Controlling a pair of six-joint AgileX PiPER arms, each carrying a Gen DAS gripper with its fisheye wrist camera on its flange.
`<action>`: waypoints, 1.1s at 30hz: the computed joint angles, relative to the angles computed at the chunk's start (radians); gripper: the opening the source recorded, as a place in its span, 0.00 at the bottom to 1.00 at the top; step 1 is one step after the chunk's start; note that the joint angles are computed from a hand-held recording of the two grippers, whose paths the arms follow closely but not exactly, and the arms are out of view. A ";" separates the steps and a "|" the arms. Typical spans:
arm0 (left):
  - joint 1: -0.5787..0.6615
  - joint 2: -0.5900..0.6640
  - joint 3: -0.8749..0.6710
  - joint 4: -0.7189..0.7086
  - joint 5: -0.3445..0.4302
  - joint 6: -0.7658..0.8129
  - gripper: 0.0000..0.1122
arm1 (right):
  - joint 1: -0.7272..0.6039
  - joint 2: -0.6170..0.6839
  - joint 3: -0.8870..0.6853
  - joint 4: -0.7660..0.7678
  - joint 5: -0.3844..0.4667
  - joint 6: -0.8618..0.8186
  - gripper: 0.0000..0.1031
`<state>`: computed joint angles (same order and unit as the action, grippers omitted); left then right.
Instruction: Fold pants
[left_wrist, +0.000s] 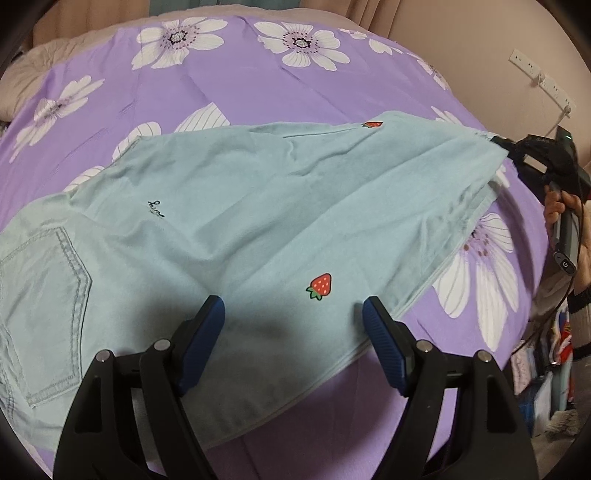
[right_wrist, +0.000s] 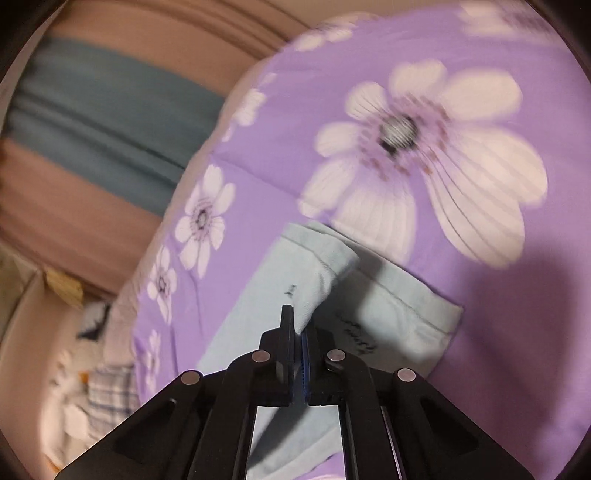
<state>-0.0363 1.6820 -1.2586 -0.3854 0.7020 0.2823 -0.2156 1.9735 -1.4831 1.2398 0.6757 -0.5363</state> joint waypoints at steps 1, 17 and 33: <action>0.015 0.000 -0.006 -0.034 0.022 0.031 0.69 | -0.007 -0.029 0.008 0.019 0.010 -0.039 0.04; 0.094 -0.068 0.026 -0.098 0.110 0.088 0.69 | 0.015 0.003 -0.043 -0.568 -0.056 0.364 0.11; 0.413 -0.259 0.228 -0.083 0.023 -0.020 0.69 | 0.339 0.008 -0.261 -0.624 0.057 -0.064 0.30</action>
